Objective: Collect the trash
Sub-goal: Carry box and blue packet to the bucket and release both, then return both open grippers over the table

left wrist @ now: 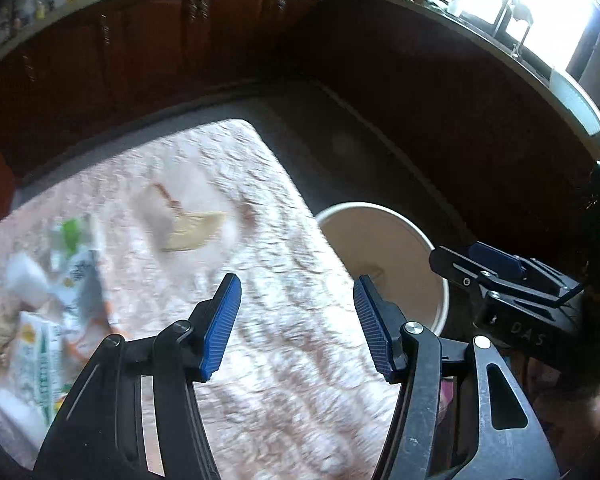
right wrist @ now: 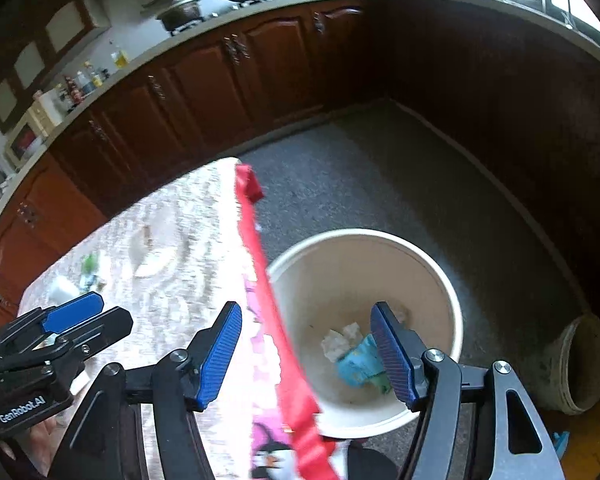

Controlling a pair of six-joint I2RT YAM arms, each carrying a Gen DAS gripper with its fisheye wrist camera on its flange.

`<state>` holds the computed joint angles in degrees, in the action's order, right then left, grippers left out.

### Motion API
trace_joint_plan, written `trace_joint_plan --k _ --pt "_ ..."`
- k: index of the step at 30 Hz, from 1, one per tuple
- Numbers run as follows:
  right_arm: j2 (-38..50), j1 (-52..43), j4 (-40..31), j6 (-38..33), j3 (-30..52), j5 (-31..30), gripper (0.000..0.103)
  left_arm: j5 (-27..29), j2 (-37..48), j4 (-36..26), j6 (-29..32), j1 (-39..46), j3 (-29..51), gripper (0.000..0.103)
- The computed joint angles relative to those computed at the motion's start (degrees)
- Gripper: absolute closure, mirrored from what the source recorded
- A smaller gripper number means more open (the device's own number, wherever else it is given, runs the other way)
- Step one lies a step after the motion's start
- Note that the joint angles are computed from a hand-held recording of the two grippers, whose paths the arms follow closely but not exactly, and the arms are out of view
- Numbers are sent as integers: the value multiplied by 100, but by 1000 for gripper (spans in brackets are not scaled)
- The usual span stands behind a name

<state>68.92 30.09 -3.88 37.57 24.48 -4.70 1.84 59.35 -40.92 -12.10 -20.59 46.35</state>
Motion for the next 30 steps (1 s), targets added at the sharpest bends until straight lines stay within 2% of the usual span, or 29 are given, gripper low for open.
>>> trace_joint_plan --k 7,10,14,16,21,25,30 --pt "-5 838 -194 184 621 200 39 303 -897 -652 755 1293 -86 46" --pt "139 1217 -151 257 905 330 38 752 -1231 -995 1359 2295 -43 46" --pt "618 1693 -77 308 1447 256 38 1589 -1284 -1438 2529 4123 111 46" --pt "811 1872 -36 359 1644 209 38 2069 -1150 -1657 3322 5252 207 46" --pt "1397 2411 105 355 2235 322 35 2635 -328 -1721 4789 7323 471 46" --pt "1847 2652 85 183 2785 253 35 2768 387 -1425 5429 8322 545 46" --pt "2567 2859 137 63 3593 44 35 2751 1238 -942 5548 8777 601 46"
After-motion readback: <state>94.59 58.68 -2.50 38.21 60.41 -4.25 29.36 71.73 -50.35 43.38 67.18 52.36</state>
